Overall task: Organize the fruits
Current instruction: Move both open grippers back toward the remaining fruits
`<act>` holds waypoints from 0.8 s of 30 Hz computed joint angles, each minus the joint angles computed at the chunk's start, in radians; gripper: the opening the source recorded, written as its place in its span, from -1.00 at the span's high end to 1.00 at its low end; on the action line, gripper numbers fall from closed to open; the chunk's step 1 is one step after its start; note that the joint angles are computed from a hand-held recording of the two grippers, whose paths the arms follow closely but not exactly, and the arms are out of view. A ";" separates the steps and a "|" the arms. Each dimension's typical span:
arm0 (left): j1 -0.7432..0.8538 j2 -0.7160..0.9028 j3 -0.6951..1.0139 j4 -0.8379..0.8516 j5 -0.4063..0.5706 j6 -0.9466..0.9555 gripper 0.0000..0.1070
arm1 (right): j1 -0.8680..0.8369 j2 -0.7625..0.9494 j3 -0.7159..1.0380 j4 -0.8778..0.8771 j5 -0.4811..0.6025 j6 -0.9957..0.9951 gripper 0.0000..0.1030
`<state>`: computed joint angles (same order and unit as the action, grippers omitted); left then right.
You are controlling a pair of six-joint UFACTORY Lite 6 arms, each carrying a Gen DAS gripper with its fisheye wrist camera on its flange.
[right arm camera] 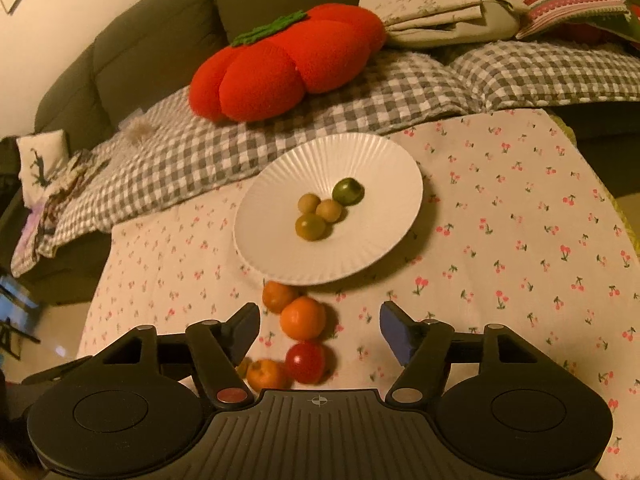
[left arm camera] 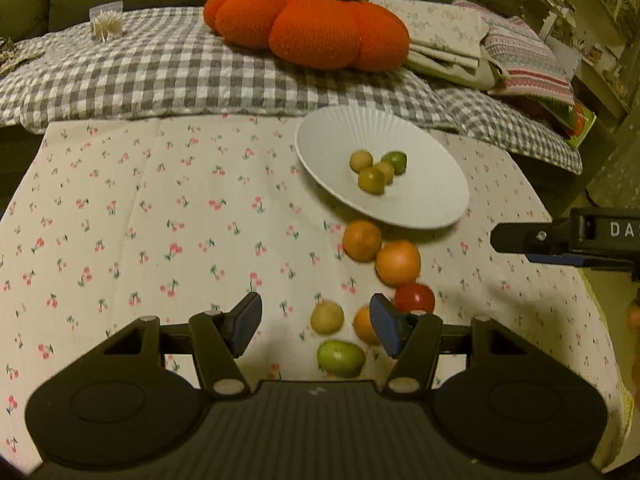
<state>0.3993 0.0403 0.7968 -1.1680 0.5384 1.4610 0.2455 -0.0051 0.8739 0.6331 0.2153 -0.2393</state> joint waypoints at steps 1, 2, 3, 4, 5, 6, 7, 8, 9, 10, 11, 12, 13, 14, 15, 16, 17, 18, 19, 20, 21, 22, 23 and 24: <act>0.003 -0.004 -0.008 0.003 0.002 0.002 -0.11 | 0.003 -0.004 -0.006 -0.012 -0.001 0.008 -0.30; 0.005 -0.007 -0.014 0.004 0.002 0.006 -0.11 | 0.005 -0.006 -0.010 -0.018 -0.001 0.013 -0.30; 0.008 -0.010 -0.021 0.006 0.004 0.009 -0.11 | 0.004 -0.009 -0.015 -0.018 0.000 0.014 -0.30; 0.011 -0.011 -0.026 0.007 0.006 0.012 -0.11 | 0.004 -0.013 -0.020 -0.012 0.003 0.008 -0.30; 0.013 -0.012 -0.030 0.010 0.008 0.013 -0.11 | 0.004 -0.017 -0.024 -0.009 0.004 0.006 -0.30; 0.017 -0.015 -0.036 0.011 0.011 0.016 -0.11 | 0.005 -0.020 -0.029 -0.007 0.005 0.004 -0.30; 0.019 -0.018 -0.043 0.011 0.013 0.020 -0.10 | 0.007 -0.024 -0.034 -0.006 0.005 0.003 -0.30; 0.020 -0.022 -0.051 0.011 0.013 0.028 -0.10 | 0.009 -0.027 -0.038 -0.003 0.006 -0.001 -0.30; 0.020 -0.023 -0.056 0.011 0.013 0.034 -0.09 | 0.011 -0.028 -0.041 -0.001 0.007 -0.003 -0.30; 0.020 -0.026 -0.064 0.006 0.012 0.045 -0.09 | 0.013 -0.031 -0.045 0.003 0.008 -0.009 -0.30; 0.018 -0.027 -0.072 -0.002 0.010 0.058 -0.09 | 0.015 -0.033 -0.049 0.013 0.009 -0.018 -0.30; 0.014 -0.027 -0.080 -0.009 0.004 0.069 -0.09 | 0.016 -0.034 -0.051 0.026 0.012 -0.030 -0.30; 0.009 -0.026 -0.090 -0.026 -0.001 0.091 -0.09 | 0.016 -0.034 -0.054 0.049 0.016 -0.051 -0.30; 0.002 -0.025 -0.102 -0.046 -0.010 0.116 -0.09 | 0.019 -0.033 -0.056 0.067 0.019 -0.067 -0.30; -0.007 -0.023 -0.112 -0.062 -0.020 0.136 -0.09 | 0.022 -0.030 -0.057 0.080 0.021 -0.079 -0.30; -0.015 -0.020 -0.122 -0.074 -0.030 0.154 -0.09 | 0.025 -0.028 -0.059 0.091 0.022 -0.089 -0.30; -0.027 -0.012 -0.131 -0.088 -0.042 0.172 -0.09 | 0.029 -0.024 -0.061 0.100 0.023 -0.097 -0.30; -0.034 -0.006 -0.139 -0.108 -0.050 0.195 -0.09 | 0.032 -0.019 -0.061 0.111 0.023 -0.106 -0.30; -0.042 0.003 -0.146 -0.135 -0.059 0.225 -0.09 | 0.034 -0.013 -0.062 0.129 0.023 -0.123 -0.30; -0.048 0.010 -0.152 -0.166 -0.067 0.258 -0.09 | 0.035 -0.007 -0.064 0.151 0.022 -0.145 -0.30; -0.055 0.021 -0.157 -0.203 -0.076 0.296 -0.09 | 0.034 0.000 -0.064 0.173 0.022 -0.165 -0.30; -0.062 0.026 -0.162 -0.227 -0.085 0.318 -0.08 | 0.033 0.012 -0.063 0.188 0.023 -0.177 -0.30; -0.067 0.036 -0.162 -0.246 -0.091 0.337 -0.08 | 0.030 0.021 -0.063 0.208 0.022 -0.195 -0.30; -0.070 0.047 -0.159 -0.263 -0.093 0.354 -0.07 | 0.027 0.029 -0.063 0.228 0.022 -0.212 -0.30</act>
<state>0.3293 0.0873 0.6380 -1.4312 0.4452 1.8147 0.2729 0.0244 0.8106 0.8614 0.2370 -0.4510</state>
